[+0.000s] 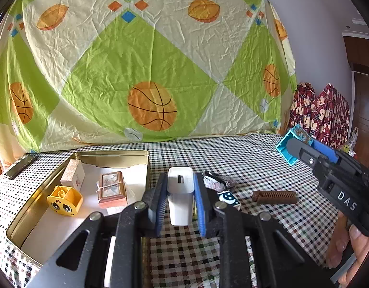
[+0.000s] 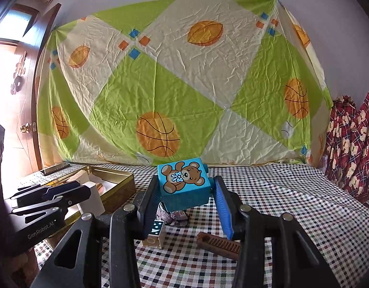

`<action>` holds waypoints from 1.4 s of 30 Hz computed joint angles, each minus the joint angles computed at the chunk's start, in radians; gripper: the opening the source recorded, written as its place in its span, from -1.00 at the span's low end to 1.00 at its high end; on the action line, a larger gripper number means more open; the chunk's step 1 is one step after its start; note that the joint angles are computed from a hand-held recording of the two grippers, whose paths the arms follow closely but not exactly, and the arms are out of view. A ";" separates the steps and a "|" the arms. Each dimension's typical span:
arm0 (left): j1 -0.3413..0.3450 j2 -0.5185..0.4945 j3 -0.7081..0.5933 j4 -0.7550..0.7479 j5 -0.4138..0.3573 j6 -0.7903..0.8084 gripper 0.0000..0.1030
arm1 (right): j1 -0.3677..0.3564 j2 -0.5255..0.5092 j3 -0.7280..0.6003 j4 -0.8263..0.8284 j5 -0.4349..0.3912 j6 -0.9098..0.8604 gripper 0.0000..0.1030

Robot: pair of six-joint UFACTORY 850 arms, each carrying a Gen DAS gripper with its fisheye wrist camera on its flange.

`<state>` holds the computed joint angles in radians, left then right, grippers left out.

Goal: Organize rigid objects
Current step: 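Carry the white plug with left gripper while right carries teddy-bear block toward tin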

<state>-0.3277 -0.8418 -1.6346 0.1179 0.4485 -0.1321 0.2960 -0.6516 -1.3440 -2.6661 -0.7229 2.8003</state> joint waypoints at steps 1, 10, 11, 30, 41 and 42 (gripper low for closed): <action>-0.001 0.002 0.005 -0.008 0.009 0.009 -0.60 | 0.001 0.001 0.003 -0.005 -0.005 0.004 -0.10; 0.000 0.010 0.021 -0.036 0.041 0.028 -0.60 | 0.014 0.010 0.027 -0.020 -0.051 0.008 -0.10; 0.000 0.011 0.023 -0.035 0.045 0.026 -0.60 | 0.015 0.011 0.028 -0.023 -0.053 0.013 -0.10; 0.008 0.032 0.062 -0.050 0.104 0.004 -0.60 | 0.037 0.001 0.022 -0.075 -0.069 0.033 -0.10; 0.029 0.041 0.079 -0.010 0.102 -0.058 -0.60 | 0.052 -0.021 -0.015 -0.116 -0.036 0.047 -0.10; 0.031 0.043 0.082 -0.007 0.106 -0.064 -0.60 | 0.054 -0.025 -0.022 -0.119 -0.029 0.047 -0.09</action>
